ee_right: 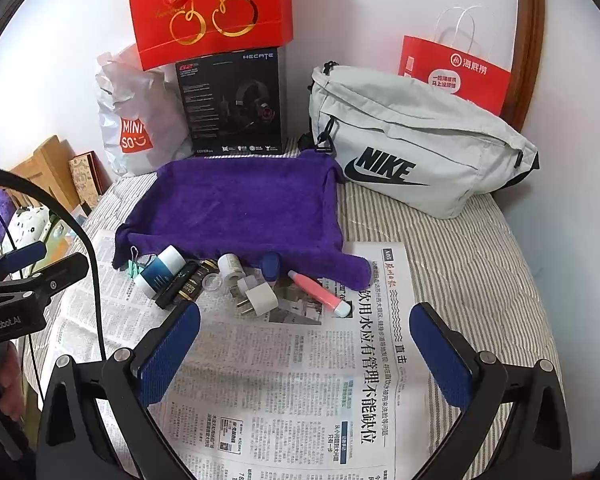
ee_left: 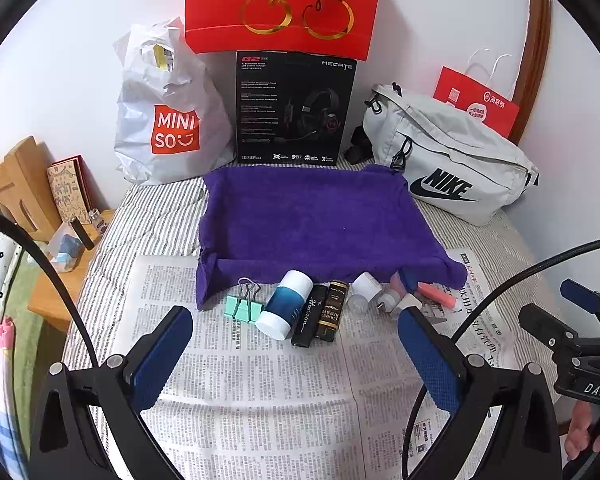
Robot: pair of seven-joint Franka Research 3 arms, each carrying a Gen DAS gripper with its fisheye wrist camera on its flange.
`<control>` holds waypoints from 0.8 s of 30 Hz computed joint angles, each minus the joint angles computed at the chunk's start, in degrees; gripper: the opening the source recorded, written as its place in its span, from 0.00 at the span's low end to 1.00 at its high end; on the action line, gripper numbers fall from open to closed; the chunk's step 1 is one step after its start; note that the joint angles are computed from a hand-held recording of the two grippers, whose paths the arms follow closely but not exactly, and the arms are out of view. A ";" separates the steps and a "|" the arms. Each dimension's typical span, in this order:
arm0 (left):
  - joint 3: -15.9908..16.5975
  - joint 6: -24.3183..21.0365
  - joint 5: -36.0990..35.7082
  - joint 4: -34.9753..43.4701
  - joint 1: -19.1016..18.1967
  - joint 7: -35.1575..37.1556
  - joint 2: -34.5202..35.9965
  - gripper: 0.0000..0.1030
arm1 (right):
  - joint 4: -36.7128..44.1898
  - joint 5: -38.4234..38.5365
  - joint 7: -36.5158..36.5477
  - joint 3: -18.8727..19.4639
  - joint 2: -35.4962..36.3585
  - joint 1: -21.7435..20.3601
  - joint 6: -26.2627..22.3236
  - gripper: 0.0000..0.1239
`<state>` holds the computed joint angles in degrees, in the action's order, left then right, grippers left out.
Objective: Organize rigid objects
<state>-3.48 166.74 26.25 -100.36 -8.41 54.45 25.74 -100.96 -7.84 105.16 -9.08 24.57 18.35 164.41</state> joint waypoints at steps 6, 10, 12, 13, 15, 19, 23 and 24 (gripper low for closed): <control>0.26 -0.55 0.50 -0.04 -0.22 -0.24 -0.16 1.00 | -0.57 -0.19 0.48 -0.34 -0.34 0.21 0.52 0.83; 0.03 -0.91 0.37 0.04 -0.01 0.16 -0.08 1.00 | -0.23 -0.46 0.69 -0.46 -0.21 0.33 -0.08 0.83; 0.04 -1.16 0.30 0.25 -0.03 0.19 0.04 1.00 | -0.21 -0.33 0.57 -0.22 -0.21 0.16 -0.09 0.83; 0.16 -1.25 0.40 0.29 -0.12 0.06 0.05 1.00 | -0.16 -0.33 0.55 -0.17 -0.21 0.15 -0.16 0.83; 0.10 -1.21 0.43 0.20 -0.07 0.10 0.02 1.00 | -0.23 -0.52 0.58 -0.26 -0.26 0.24 -0.07 0.83; 0.15 -1.15 0.53 0.11 -0.11 -0.03 0.01 1.00 | -0.48 -0.75 0.76 -0.35 -0.46 0.36 0.09 0.83; 0.25 -1.17 0.73 0.06 -0.17 -0.22 0.02 1.00 | -0.46 -0.65 0.80 -0.24 -0.41 0.30 0.27 0.83; 0.33 -1.13 0.85 -0.06 -0.27 -0.35 -0.03 1.00 | -0.52 -0.54 0.68 -0.12 -0.41 0.20 0.42 0.83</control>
<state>-3.15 165.61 27.10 -100.42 -8.68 54.10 25.71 -101.47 -8.39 105.84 -9.21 24.16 18.55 164.83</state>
